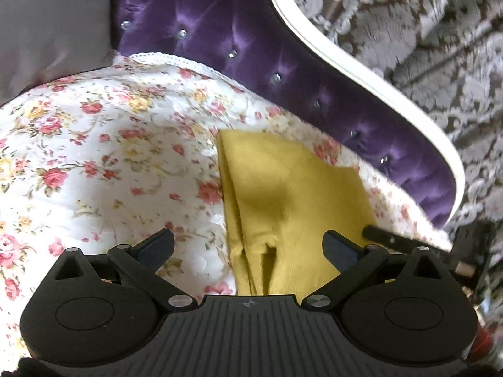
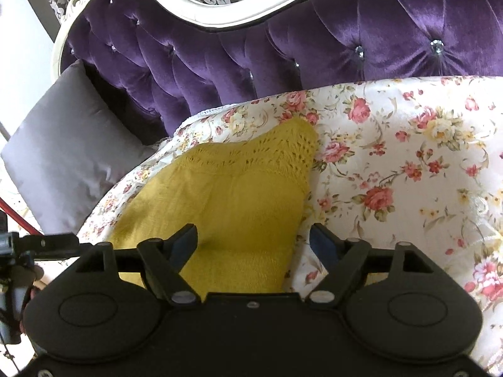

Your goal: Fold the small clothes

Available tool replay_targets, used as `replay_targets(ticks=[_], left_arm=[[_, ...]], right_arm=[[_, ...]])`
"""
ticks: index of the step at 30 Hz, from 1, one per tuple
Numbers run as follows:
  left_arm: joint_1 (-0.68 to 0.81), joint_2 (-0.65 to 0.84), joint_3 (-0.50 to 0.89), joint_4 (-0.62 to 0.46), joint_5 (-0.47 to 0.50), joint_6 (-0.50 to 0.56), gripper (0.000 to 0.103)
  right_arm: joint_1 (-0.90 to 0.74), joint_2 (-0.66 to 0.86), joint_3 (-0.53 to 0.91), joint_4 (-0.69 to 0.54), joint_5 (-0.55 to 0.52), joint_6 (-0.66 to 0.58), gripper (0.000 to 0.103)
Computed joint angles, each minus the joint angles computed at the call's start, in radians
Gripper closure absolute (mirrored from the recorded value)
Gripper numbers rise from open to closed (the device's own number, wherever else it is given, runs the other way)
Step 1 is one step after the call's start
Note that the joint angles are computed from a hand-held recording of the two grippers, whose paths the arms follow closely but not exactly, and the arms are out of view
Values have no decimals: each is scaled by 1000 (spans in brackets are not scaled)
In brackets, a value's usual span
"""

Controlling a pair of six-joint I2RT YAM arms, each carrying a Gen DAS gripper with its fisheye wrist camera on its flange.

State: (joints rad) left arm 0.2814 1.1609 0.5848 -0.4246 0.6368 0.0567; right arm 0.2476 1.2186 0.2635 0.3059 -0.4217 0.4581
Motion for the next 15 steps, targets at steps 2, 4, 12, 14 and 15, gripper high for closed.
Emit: replay_targets(ticks=[2,4,12,14,15], left_arm=[[15,7,6,-6,15,10,1],[18,21,7,-22,24,38,1],[-82,101,-72,92,65,0,1],[-122,134,-83,154,63,-41,1],[-150,143,-89,200,48,-69,1]], right_arm=[[-21,5,-3,9,-25,0,22],[-35,14,-7,22,-40,4,22],[-40,97,-10,144,-88,30,22],[-39,125,-10,186,-101,41,18],[-35,142,-9,211,-101,50,17]])
